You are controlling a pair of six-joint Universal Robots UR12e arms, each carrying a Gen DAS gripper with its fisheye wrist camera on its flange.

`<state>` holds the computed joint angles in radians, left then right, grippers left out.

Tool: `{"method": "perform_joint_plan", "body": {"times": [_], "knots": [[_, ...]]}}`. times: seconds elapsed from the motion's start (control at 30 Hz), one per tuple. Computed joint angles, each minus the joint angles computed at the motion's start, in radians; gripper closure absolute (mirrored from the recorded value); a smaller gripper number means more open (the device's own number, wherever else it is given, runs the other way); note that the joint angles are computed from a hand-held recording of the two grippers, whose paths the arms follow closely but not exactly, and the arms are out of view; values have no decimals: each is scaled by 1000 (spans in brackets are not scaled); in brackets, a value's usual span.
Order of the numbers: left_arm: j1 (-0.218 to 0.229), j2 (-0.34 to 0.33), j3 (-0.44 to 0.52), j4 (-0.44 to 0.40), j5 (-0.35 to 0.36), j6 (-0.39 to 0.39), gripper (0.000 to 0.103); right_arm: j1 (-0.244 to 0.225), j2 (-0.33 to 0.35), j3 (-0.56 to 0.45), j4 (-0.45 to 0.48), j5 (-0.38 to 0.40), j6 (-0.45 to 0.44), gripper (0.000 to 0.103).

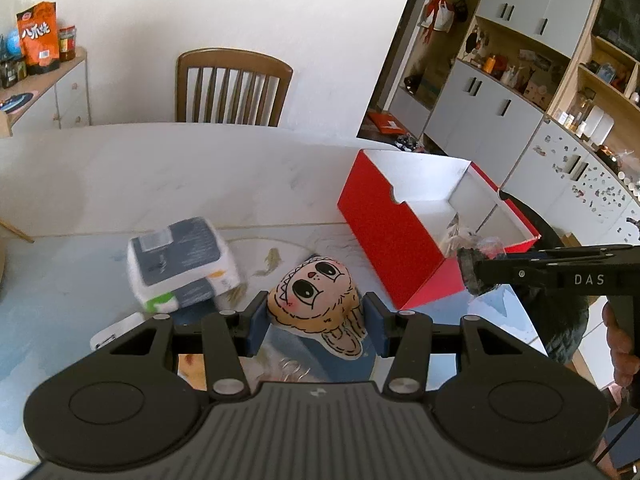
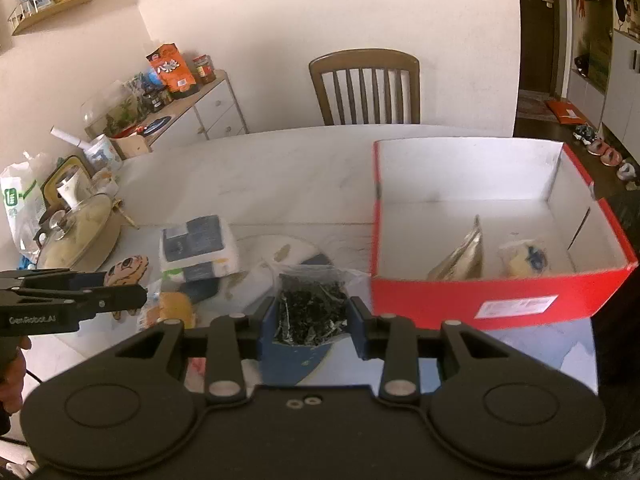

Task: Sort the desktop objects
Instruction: 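Carry the cartoon-face packet and black clip bag over the red box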

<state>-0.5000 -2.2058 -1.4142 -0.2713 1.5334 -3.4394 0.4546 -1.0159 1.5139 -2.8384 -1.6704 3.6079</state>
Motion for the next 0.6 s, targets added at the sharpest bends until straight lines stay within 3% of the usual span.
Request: {"method": "perform_joint_plan", "body": {"times": [0.33,0.6], "knots": [[-44,-87,161,-68,20,2,54,-68,-29,47,-39,53,-67,67],[-80,-180,338,-160,-7,58,54,-116,-58,98,-62,64,-87,67]]}}
